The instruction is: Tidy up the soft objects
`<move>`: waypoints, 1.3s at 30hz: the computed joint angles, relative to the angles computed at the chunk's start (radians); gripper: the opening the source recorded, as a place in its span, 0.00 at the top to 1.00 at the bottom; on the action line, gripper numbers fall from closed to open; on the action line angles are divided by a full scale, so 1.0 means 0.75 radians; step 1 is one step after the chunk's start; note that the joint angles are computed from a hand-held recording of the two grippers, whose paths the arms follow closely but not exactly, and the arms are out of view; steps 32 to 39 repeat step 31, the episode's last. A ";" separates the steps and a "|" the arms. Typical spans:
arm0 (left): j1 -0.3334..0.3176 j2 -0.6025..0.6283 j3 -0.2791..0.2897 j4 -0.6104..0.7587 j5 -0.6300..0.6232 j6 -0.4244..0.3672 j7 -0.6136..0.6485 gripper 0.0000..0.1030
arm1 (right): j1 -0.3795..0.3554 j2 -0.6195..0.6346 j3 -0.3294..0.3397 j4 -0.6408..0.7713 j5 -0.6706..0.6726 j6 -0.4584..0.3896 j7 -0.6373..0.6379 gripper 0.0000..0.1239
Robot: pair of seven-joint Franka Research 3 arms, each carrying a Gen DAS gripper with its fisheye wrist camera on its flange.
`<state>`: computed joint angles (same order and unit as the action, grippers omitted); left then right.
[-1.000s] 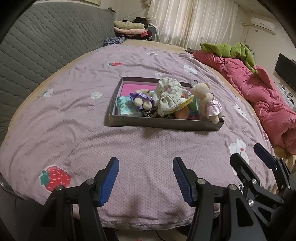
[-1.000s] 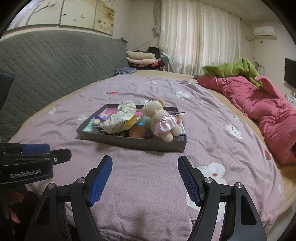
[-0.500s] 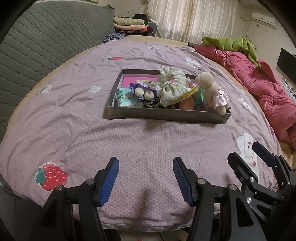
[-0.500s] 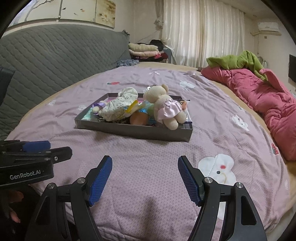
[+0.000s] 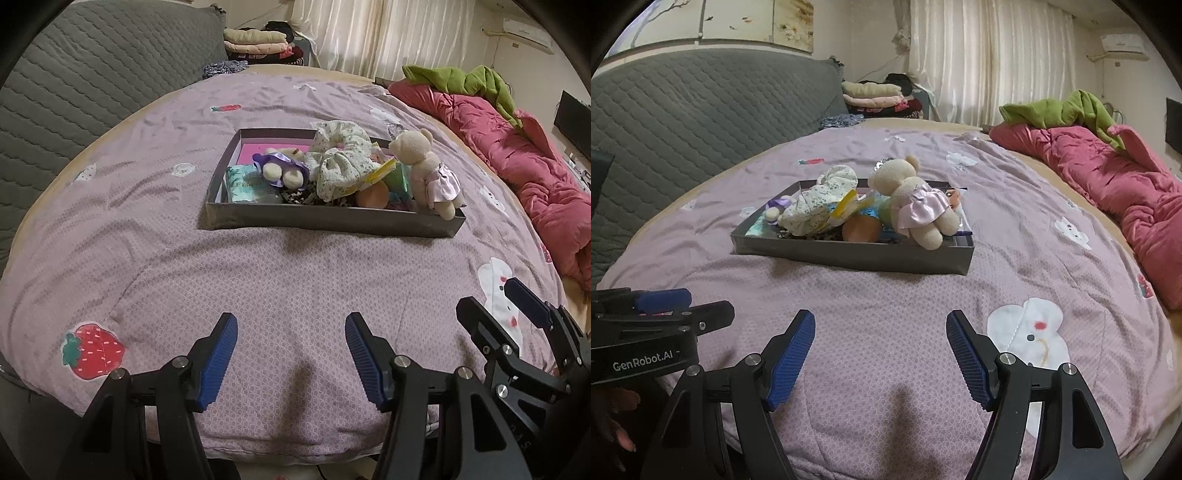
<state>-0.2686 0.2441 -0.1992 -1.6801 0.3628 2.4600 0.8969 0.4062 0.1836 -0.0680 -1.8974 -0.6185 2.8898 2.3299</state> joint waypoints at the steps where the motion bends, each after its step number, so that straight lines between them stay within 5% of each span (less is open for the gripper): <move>1: -0.001 0.000 0.001 0.000 0.002 -0.001 -0.002 0.41 | 0.002 0.001 -0.002 0.002 -0.004 -0.003 0.003 0.40; 39: 0.009 0.023 0.002 0.015 -0.020 -0.028 0.017 0.41 | -0.006 0.010 0.012 0.008 0.036 -0.031 -0.041 0.39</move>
